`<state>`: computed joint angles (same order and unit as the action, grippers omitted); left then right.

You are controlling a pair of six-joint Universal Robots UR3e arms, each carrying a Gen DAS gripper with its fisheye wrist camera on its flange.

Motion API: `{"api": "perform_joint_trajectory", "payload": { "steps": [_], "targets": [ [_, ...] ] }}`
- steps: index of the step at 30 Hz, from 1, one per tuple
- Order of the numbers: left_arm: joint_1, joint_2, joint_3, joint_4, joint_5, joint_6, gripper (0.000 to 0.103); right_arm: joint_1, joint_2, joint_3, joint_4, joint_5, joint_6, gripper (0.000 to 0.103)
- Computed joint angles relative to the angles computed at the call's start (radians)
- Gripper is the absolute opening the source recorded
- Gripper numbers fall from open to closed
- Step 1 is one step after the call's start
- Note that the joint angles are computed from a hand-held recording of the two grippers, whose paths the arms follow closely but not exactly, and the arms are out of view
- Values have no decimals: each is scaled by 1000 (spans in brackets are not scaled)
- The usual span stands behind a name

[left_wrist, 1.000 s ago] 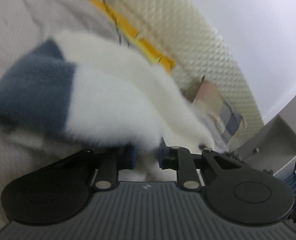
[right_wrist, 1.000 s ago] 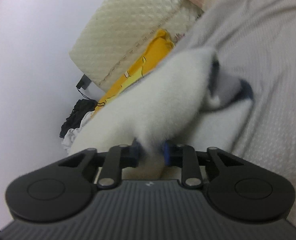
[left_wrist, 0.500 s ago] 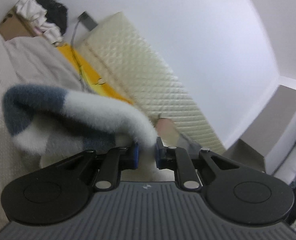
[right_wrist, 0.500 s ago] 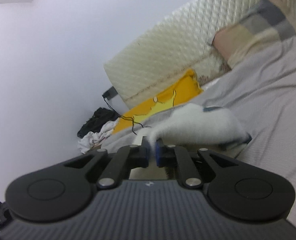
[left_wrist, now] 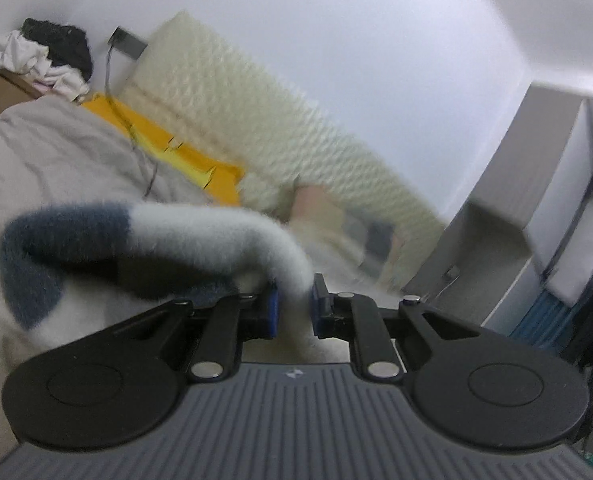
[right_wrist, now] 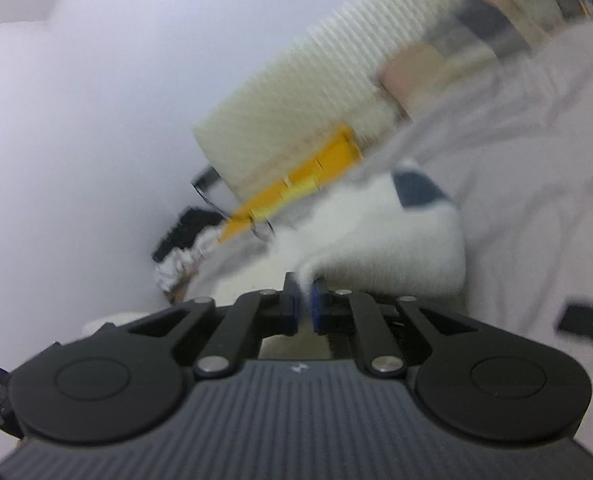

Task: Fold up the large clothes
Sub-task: 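Grasp the white striped sweater with the left gripper while the right gripper grasps it too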

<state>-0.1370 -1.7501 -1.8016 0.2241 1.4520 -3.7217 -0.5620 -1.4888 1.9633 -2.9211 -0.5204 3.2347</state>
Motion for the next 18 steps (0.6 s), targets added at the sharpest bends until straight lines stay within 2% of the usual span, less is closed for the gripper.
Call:
{"api": "perform_joint_trajectory", "payload": {
  "steps": [3, 6, 11, 14, 16, 18],
  "targets": [
    [-30, -67, 74, -119, 49, 23, 18, 44, 66, -63, 112, -90, -49, 10],
    [-29, -156, 153, -169, 64, 33, 18, 77, 154, -125, 190, -132, -32, 11],
    [-44, -300, 322, -224, 124, 90, 18, 130, 273, -197, 188, -183, 25, 12],
    [-41, -420, 516, -373, 164, 118, 18, 168, 335, -258, 158, -212, 59, 12],
    [-24, -522, 676, -489, 159, 130, 18, 202, 382, -303, 137, -252, 69, 12],
    [-19, -616, 821, -595, 175, 148, 20, 202, 419, -324, 126, -254, 49, 12]
  ]
}}
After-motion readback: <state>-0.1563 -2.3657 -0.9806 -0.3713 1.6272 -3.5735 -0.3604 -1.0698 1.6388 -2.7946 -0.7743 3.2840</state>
